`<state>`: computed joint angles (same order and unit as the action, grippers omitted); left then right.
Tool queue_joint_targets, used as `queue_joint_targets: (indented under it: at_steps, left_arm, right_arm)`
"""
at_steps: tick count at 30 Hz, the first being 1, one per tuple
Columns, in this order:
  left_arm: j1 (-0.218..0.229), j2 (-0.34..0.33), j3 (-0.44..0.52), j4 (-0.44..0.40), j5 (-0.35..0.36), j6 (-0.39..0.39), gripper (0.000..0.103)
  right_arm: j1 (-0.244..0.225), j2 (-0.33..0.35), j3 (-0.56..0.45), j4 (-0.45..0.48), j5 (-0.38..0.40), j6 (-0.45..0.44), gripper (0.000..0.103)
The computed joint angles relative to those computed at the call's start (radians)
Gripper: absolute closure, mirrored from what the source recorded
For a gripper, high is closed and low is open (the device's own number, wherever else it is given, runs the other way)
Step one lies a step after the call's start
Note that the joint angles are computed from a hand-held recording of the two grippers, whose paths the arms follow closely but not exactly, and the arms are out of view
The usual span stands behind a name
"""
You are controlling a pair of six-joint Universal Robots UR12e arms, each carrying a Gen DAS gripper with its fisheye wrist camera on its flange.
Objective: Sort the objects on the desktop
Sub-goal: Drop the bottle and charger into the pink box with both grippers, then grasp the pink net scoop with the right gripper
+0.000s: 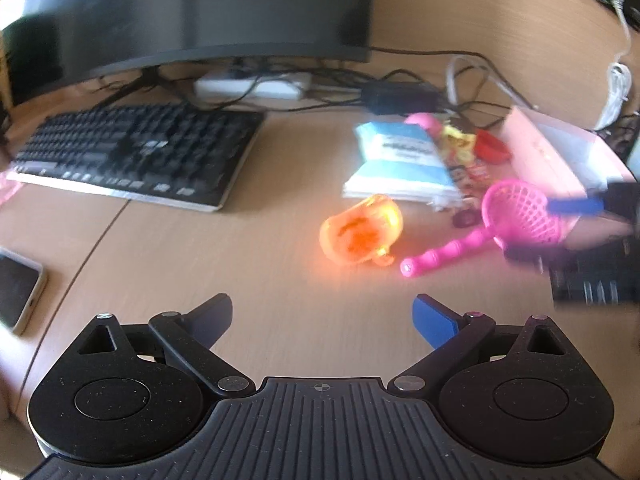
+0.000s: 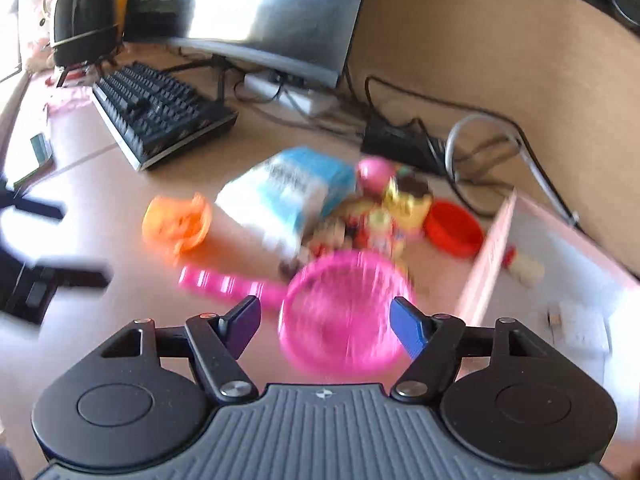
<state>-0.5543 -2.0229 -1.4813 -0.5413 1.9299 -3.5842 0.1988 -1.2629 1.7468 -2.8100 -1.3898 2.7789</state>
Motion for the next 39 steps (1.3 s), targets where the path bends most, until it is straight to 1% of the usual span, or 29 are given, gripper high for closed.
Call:
queue_joint_targets:
  at_steps: [3, 6, 8, 10, 12, 14, 15, 16, 18, 20, 23, 25, 26, 27, 28, 30, 31, 32, 33, 35, 36, 38, 39]
  left_arm:
    - [-0.008, -0.021, 0.025, 0.03, -0.03, 0.081, 0.003]
    - [-0.02, -0.047, 0.06, 0.035, -0.025, 0.133, 0.003]
    - [-0.025, -0.065, 0.079, 0.07, -0.047, 0.186, 0.003]
    - [-0.032, -0.09, 0.108, 0.094, -0.063, 0.259, 0.003]
    - [-0.034, -0.119, 0.149, 0.08, -0.083, 0.33, 0.003]
    - [-0.031, -0.147, 0.192, 0.048, -0.127, 0.39, 0.003]
    - [-0.028, -0.161, 0.215, 0.025, -0.153, 0.41, 0.003]
    - [-0.026, -0.175, 0.239, -0.001, -0.172, 0.418, 0.003]
    - [-0.027, -0.193, 0.278, -0.058, -0.196, 0.407, 0.003]
    - [-0.024, -0.187, 0.275, -0.066, -0.269, 0.406, 0.003]
    - [-0.022, -0.158, 0.237, -0.063, -0.4, 0.428, 0.003]
    - [-0.019, -0.136, 0.201, -0.058, -0.506, 0.427, 0.003]
    - [-0.018, -0.125, 0.184, -0.056, -0.538, 0.428, 0.003]
    - [-0.02, -0.113, 0.163, -0.047, -0.548, 0.428, 0.003]
    - [-0.023, -0.105, 0.15, -0.041, -0.538, 0.426, 0.003]
    - [-0.028, -0.086, 0.122, -0.029, -0.479, 0.398, 0.003]
    - [-0.027, -0.08, 0.113, -0.027, -0.444, 0.377, 0.003]
    - [-0.028, -0.07, 0.101, -0.022, -0.397, 0.347, 0.003]
    - [-0.028, -0.065, 0.094, -0.02, -0.357, 0.321, 0.003]
    - [-0.029, -0.054, 0.082, -0.024, -0.247, 0.254, 0.003]
    - [-0.029, -0.048, 0.076, -0.03, -0.179, 0.208, 0.003]
    - [-0.025, -0.04, 0.072, -0.046, -0.093, 0.117, 0.003]
    - [-0.018, -0.039, 0.076, -0.056, -0.068, 0.075, 0.003]
  right_arm:
    - [-0.019, -0.041, 0.062, 0.0, -0.005, 0.038, 0.035]
    - [-0.034, -0.067, 0.1, -0.022, -0.041, 0.078, 0.035]
    - [-0.052, -0.093, 0.128, -0.037, -0.034, 0.13, 0.035]
    - [-0.067, -0.114, 0.151, -0.052, -0.028, 0.185, 0.034]
    - [-0.075, -0.132, 0.175, -0.073, -0.046, 0.223, 0.033]
    - [-0.08, -0.145, 0.194, -0.092, -0.068, 0.252, 0.029]
    - [-0.084, -0.153, 0.205, -0.1, -0.081, 0.27, 0.028]
    - [-0.088, -0.158, 0.213, -0.106, -0.09, 0.282, 0.027]
    - [-0.096, -0.173, 0.233, -0.115, -0.113, 0.315, 0.025]
    - [-0.107, -0.19, 0.252, -0.123, -0.124, 0.34, 0.024]
    - [-0.122, -0.204, 0.268, -0.123, -0.111, 0.381, 0.023]
    - [-0.136, -0.206, 0.268, -0.115, -0.065, 0.403, 0.021]
    - [-0.142, -0.202, 0.263, -0.112, -0.034, 0.412, 0.019]
    - [-0.145, -0.196, 0.257, -0.112, -0.006, 0.424, 0.019]
    - [-0.146, -0.186, 0.246, -0.108, 0.02, 0.434, 0.019]
    - [-0.144, -0.162, 0.217, -0.1, 0.073, 0.456, 0.02]
    - [-0.14, -0.146, 0.197, -0.095, 0.092, 0.471, 0.024]
    - [-0.137, -0.128, 0.176, -0.086, 0.118, 0.489, 0.031]
    - [-0.136, -0.108, 0.152, -0.072, 0.153, 0.518, 0.035]
    - [-0.132, -0.072, 0.112, -0.043, 0.216, 0.588, 0.048]
    - [-0.128, -0.051, 0.091, -0.029, 0.24, 0.624, 0.05]
    - [-0.114, -0.022, 0.061, -0.012, 0.246, 0.669, 0.056]
    - [-0.106, -0.008, 0.049, -0.014, 0.24, 0.678, 0.058]
